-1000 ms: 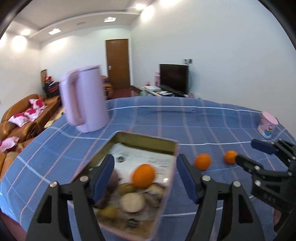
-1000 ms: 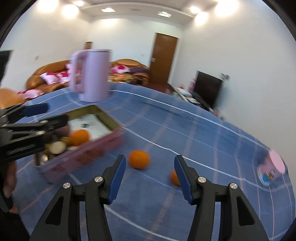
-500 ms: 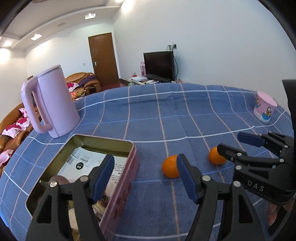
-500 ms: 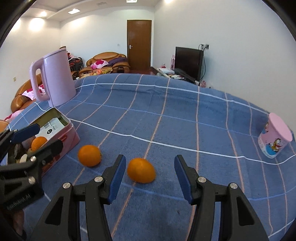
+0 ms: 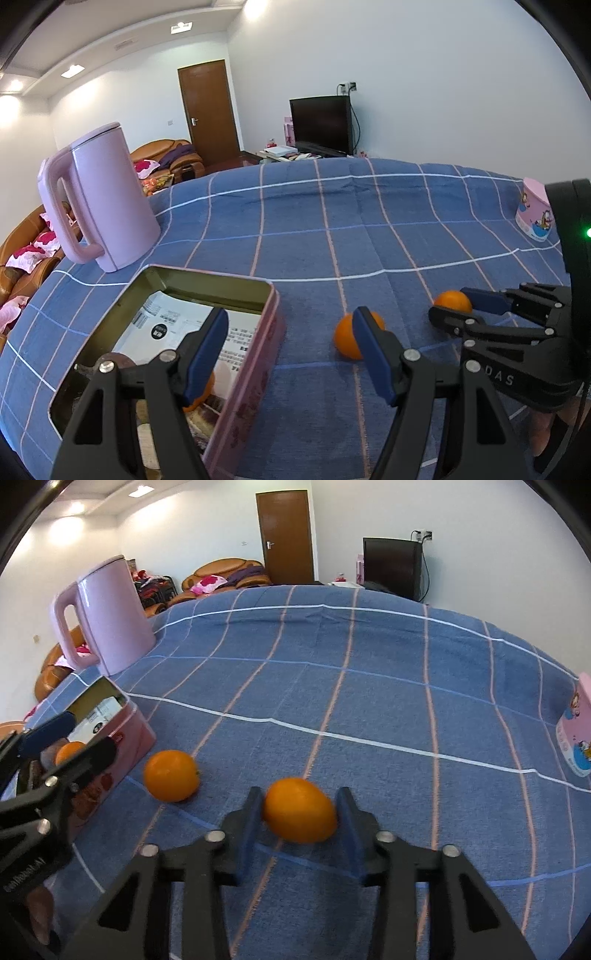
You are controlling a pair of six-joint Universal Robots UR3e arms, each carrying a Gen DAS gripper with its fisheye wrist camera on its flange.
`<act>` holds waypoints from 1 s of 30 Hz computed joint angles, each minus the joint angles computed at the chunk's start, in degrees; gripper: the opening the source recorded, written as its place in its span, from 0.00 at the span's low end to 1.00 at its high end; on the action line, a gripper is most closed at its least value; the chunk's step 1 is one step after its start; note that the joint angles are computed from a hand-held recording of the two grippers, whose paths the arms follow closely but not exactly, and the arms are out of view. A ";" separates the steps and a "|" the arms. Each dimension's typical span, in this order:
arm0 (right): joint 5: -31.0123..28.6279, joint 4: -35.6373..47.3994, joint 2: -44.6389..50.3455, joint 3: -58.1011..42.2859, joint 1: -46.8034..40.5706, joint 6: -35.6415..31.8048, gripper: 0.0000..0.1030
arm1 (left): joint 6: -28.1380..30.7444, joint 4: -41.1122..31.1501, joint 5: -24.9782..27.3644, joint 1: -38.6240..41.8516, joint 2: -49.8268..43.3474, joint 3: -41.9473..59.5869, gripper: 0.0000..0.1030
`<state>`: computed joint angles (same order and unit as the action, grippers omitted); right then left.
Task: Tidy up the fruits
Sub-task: 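Grasp an orange with the right tool while the left tool grasps the other orange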
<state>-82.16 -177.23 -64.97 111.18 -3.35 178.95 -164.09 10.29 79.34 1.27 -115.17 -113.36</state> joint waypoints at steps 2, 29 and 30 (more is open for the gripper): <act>1.02 -1.63 -1.02 2.02 -0.72 0.40 0.39 | 0.31 0.14 0.02 -0.41 -0.04 -0.21 0.70; -0.47 -8.09 -4.42 8.97 -2.12 2.89 0.39 | 0.59 -20.99 0.27 -5.82 -8.06 16.08 0.39; -0.37 -8.32 -4.58 9.28 -2.20 2.84 0.39 | 0.66 -20.79 0.12 -5.68 -7.86 15.73 0.39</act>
<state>-82.53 -185.55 -69.54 120.46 -5.55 181.79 -163.43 -10.50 79.46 -4.41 -123.04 -97.64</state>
